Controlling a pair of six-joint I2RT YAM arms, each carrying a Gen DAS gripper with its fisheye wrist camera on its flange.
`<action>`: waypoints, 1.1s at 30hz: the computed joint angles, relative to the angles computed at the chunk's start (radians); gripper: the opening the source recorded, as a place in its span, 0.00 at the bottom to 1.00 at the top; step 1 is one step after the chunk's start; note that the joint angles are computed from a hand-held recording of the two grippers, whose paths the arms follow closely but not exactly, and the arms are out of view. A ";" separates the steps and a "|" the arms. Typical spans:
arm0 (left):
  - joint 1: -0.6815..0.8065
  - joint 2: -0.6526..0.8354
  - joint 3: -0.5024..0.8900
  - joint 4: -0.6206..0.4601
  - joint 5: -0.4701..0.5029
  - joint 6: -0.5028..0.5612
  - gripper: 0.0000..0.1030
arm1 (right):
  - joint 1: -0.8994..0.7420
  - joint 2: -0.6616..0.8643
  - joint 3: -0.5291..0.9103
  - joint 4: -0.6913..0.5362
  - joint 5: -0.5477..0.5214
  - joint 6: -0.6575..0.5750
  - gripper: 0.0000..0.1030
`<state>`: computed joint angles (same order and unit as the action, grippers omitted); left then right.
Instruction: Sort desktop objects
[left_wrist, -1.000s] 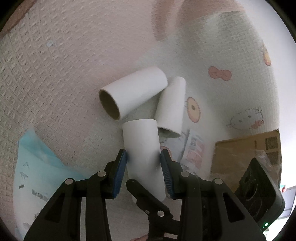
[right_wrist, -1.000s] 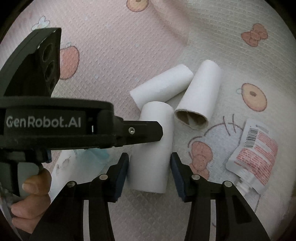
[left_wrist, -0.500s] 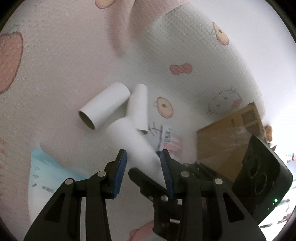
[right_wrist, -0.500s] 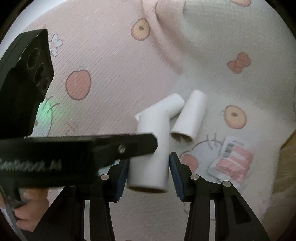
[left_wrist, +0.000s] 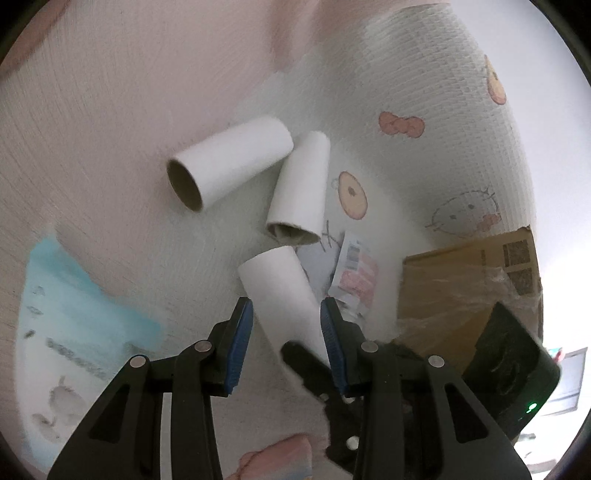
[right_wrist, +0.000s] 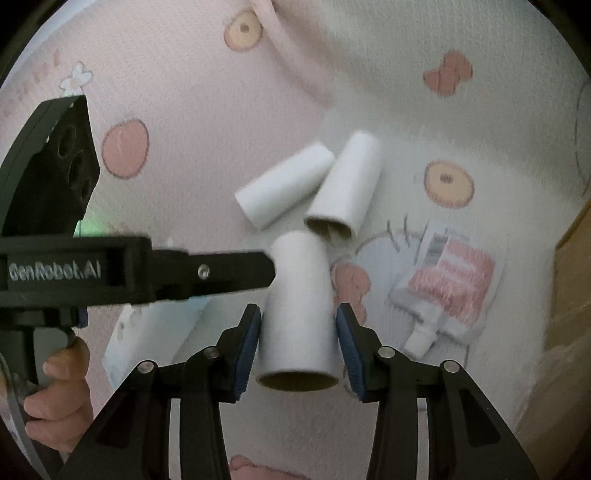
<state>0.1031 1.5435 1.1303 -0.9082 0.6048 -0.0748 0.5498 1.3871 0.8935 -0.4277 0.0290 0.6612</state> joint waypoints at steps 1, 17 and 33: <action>-0.002 0.008 -0.005 0.009 0.005 -0.012 0.39 | -0.002 0.001 -0.006 -0.001 -0.009 0.002 0.38; -0.004 0.090 -0.064 0.094 0.087 -0.079 0.45 | -0.083 -0.119 -0.096 -0.023 -0.122 -0.009 0.39; -0.155 -0.126 -0.103 0.165 -0.089 -0.070 0.45 | -0.057 -0.347 -0.076 -0.229 -0.068 -0.022 0.39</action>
